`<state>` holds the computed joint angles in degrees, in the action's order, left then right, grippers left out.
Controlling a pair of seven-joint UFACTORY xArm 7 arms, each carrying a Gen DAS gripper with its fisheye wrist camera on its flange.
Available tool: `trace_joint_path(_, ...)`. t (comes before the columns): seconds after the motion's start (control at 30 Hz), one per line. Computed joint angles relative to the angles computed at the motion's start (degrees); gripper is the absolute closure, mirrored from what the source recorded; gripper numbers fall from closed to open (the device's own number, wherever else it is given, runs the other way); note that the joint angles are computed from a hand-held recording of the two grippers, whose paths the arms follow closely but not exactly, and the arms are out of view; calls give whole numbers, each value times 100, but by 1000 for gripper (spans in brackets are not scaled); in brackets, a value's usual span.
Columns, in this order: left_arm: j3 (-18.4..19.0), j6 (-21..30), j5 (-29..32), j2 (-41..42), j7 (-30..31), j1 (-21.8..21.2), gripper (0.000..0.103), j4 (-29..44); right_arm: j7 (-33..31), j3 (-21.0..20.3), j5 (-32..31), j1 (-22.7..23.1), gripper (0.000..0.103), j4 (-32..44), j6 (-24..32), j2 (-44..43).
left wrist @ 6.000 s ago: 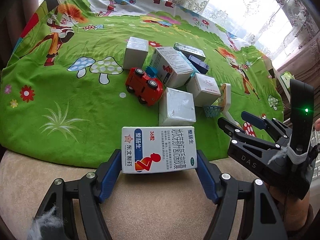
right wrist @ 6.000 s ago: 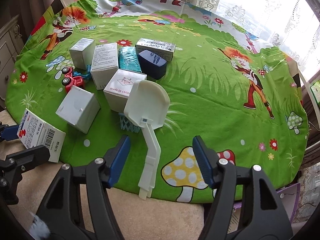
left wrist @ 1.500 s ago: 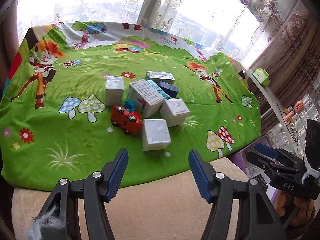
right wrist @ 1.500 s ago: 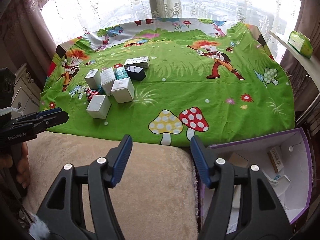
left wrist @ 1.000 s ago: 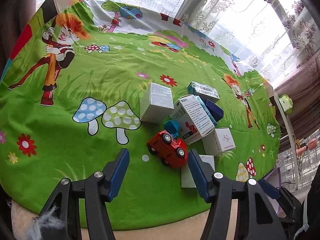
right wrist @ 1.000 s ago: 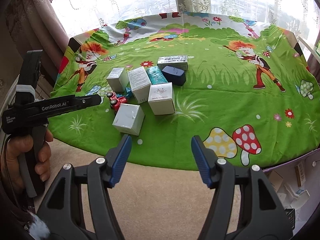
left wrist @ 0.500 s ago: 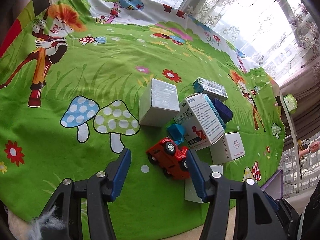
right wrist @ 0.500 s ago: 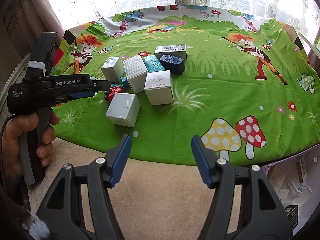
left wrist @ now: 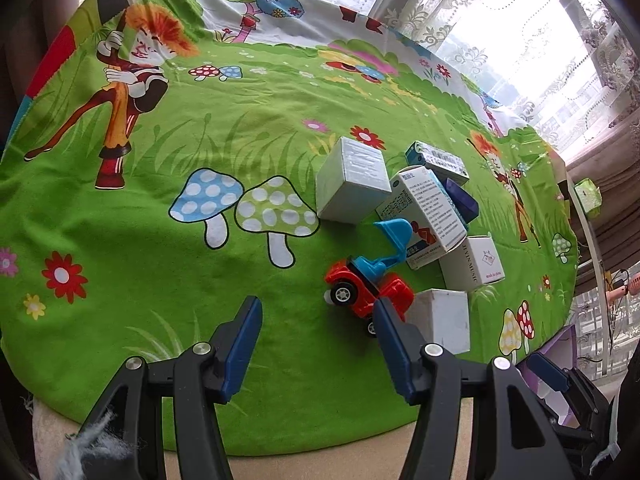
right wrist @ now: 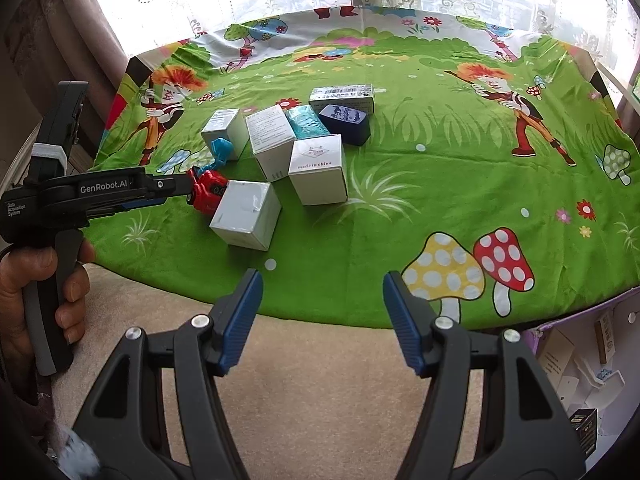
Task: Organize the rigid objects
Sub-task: 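Grasp the red toy car with the left gripper while the right grasps a white cube box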
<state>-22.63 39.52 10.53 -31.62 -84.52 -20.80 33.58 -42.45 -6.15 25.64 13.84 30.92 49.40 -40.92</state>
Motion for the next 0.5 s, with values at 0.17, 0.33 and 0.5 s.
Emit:
trace_joint_path(0.17, 40, 313, -216, 21, 32, -169, 45, -33, -21, 67, -67, 13, 37, -26, -17, -27)
trace_joint_path(0.33, -78, 382, -132, 3, -137, -168, 45, -31, -123, 130, -168, 116, 37, -5, 68, -36)
trace_joint_path(0.5, -308, 622, 120, -170, -466, -158, 45, 21, -93, 206, -48, 253, 37, 177, 208, 220)
